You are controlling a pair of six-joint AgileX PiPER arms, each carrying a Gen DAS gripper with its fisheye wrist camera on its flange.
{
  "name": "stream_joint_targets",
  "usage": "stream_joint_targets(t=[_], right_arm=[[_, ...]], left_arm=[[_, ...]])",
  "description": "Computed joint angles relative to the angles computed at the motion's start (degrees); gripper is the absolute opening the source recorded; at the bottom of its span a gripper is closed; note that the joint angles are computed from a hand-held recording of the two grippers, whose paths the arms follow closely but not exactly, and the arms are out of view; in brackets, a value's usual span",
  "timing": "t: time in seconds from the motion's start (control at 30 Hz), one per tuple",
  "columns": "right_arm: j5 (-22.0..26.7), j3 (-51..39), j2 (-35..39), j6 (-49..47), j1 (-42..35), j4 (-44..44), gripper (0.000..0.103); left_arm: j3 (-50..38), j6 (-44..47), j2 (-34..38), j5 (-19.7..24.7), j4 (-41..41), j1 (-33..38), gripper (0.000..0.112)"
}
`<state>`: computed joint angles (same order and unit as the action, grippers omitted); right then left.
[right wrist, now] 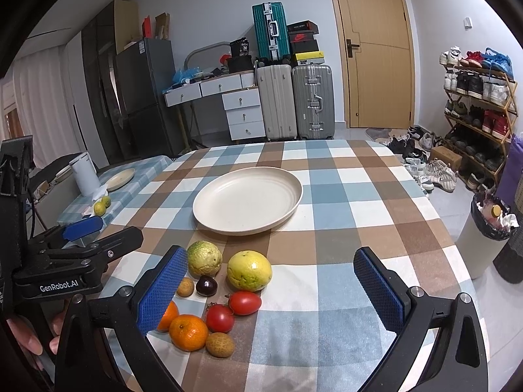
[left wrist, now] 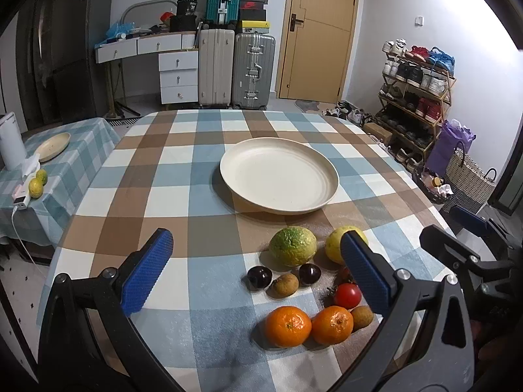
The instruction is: Organize fruits
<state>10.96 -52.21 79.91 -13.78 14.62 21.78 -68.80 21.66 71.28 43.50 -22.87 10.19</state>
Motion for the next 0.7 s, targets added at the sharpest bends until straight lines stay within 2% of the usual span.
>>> stream_joint_targets(t=[0.37,0.5,0.7], right_arm=[[0.2,0.5,-0.1,-2.1,-0.3,2.3,0.103],[0.3,0.6,0.0,-3.3,-0.4,3.7,0.103],[0.5,0.7,0.1,-4.5,-0.4,4.9,0.103]], left_arm=[[0.7,3.8,1.7,2.7,-2.6,1.6,0.102],[0.3,7.2,3.7,7.2,-7.3,4.5,0.102],[1.0,8.5,5.8,10.0,-9.0,5.9,0.101]])
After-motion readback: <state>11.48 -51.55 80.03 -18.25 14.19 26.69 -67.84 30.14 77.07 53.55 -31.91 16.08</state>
